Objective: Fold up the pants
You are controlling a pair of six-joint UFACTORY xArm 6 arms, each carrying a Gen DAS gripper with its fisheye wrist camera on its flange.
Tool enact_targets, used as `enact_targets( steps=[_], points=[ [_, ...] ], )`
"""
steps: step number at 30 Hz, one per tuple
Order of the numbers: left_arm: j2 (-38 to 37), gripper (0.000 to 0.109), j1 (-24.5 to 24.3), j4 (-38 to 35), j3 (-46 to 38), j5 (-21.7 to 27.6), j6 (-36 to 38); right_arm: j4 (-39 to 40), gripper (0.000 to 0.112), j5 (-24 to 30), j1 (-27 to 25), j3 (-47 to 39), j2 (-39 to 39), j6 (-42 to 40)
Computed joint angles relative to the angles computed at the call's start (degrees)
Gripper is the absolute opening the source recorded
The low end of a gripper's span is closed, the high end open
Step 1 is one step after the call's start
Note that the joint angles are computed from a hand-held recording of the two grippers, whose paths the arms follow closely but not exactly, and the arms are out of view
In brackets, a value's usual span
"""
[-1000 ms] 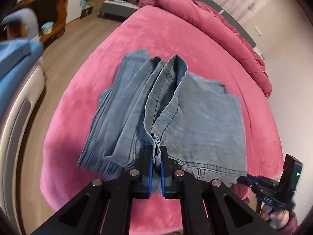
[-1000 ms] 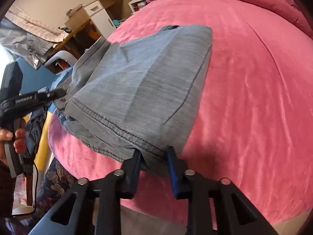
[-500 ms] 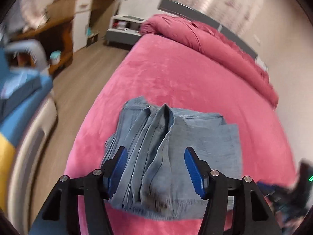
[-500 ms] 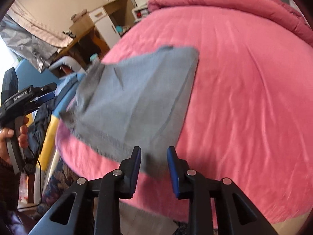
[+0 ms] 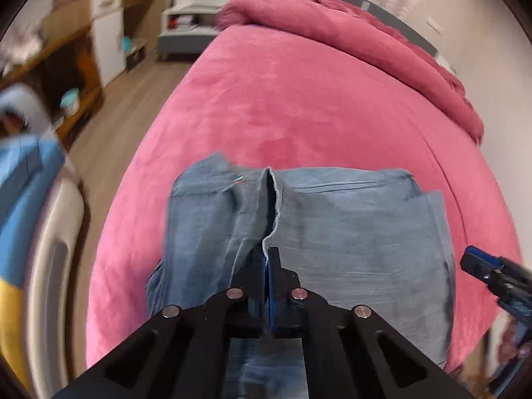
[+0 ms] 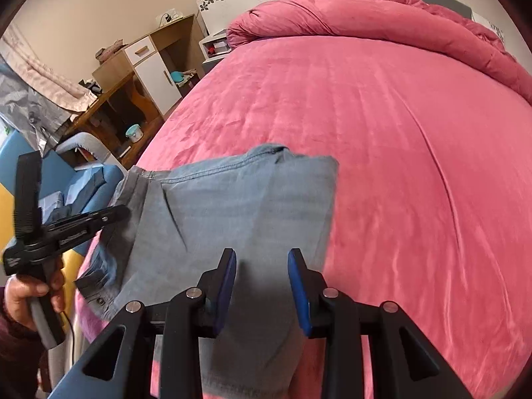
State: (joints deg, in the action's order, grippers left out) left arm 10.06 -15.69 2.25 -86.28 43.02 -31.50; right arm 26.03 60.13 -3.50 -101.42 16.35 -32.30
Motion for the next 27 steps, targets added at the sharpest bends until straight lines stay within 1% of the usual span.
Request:
enact_targets(
  steps=[1, 2, 5, 6, 8, 9, 10, 11, 12, 13, 15, 17, 20, 23, 24, 25, 26, 27],
  points=[
    [-0.94, 0.001, 0.99, -3.01, 2.22, -1.40, 0.36, -1.41, 0.033, -0.92, 0.62, -0.24, 0.61, 0.63],
    [-1.87, 0.001, 1.31, -3.68, 3.91, -2.02, 0.08, -3.01, 0.033, -1.21, 1.17, -1.39, 2.00, 1.29],
    [-1.57, 0.003, 1.49, -2.35, 5.28, -2.04, -1.17, -9.12, 0.033, -2.60, 2.31, -3.01, 4.84, 5.00],
    [-1.45, 0.005, 1.39, -1.73, 5.28, -1.97, -2.14, -11.01, 0.033, -1.54, 2.37, -4.84, 6.72, 6.84],
    [-2.17, 0.008, 1.03, -1.37, 6.01, -3.45, -4.24, -11.53, 0.033, 0.34, 1.90, -7.18, 9.01, 9.26],
    [-2.73, 0.025, 0.81, -1.15, 6.56, -4.34, -5.04, -11.35, 0.033, 1.11, 1.52, -7.77, 9.69, 9.93],
    [-3.34, 0.049, 0.41, 0.98, 6.55, -3.43, -7.04, -11.48, 0.033, 0.75, 1.26, -7.25, 9.59, 10.59],
    [-4.61, 0.054, -0.18, 3.83, 7.17, -2.72, -9.82, -11.30, 0.033, 0.63, 1.09, -6.86, 9.41, 10.64],
    [-6.12, 0.057, -0.63, 5.84, 8.53, -3.39, -12.10, -10.65, 0.033, 0.29, 0.80, -5.95, 8.87, 10.30],
    [-7.82, 0.057, -0.92, 5.88, 10.39, -4.96, -12.65, -10.30, 0.033, -0.16, 0.63, -5.03, 8.26, 10.10],
    [-10.78, 0.056, -1.23, 3.34, 13.74, -7.81, -10.98, -9.88, 0.033, -0.67, 0.32, -3.41, 6.98, 10.10],
    [-13.35, 0.055, -1.48, 2.27, 16.66, -9.35, -9.08, -9.16, 0.033, -2.05, 0.05, -0.86, 4.92, 9.56],
    [-16.03, 0.055, -2.07, 1.70, 19.40, -8.70, -5.33, -7.96, 0.034, -4.11, -0.19, 3.38, 1.33, 8.10],
    [-17.28, 0.054, -2.89, 3.09, 20.91, -7.20, -3.42, -6.68, 0.036, -5.66, -0.34, 7.72, -2.52, 6.55],
    [-17.86, 0.050, -3.11, 1.73, 21.83, -7.73, -2.12, -6.18, 0.036, -6.74, -0.42, 9.70, -4.22, 5.82],
    [-18.96, 0.043, -3.20, 0.05, 23.44, -8.90, -0.64, -6.18, 0.036, -7.78, -0.41, 11.32, -5.59, 5.42],
    [-18.57, 0.025, -3.35, 0.56, 23.24, -8.84, -0.75, -5.86, 0.037, -8.43, -0.46, 12.64, -6.79, 4.89],
    [-18.27, 0.018, -3.49, 1.20, 23.21, -8.39, -0.70, -4.77, 0.038, -8.01, -0.71, 13.59, -7.87, 4.26]
  ],
)
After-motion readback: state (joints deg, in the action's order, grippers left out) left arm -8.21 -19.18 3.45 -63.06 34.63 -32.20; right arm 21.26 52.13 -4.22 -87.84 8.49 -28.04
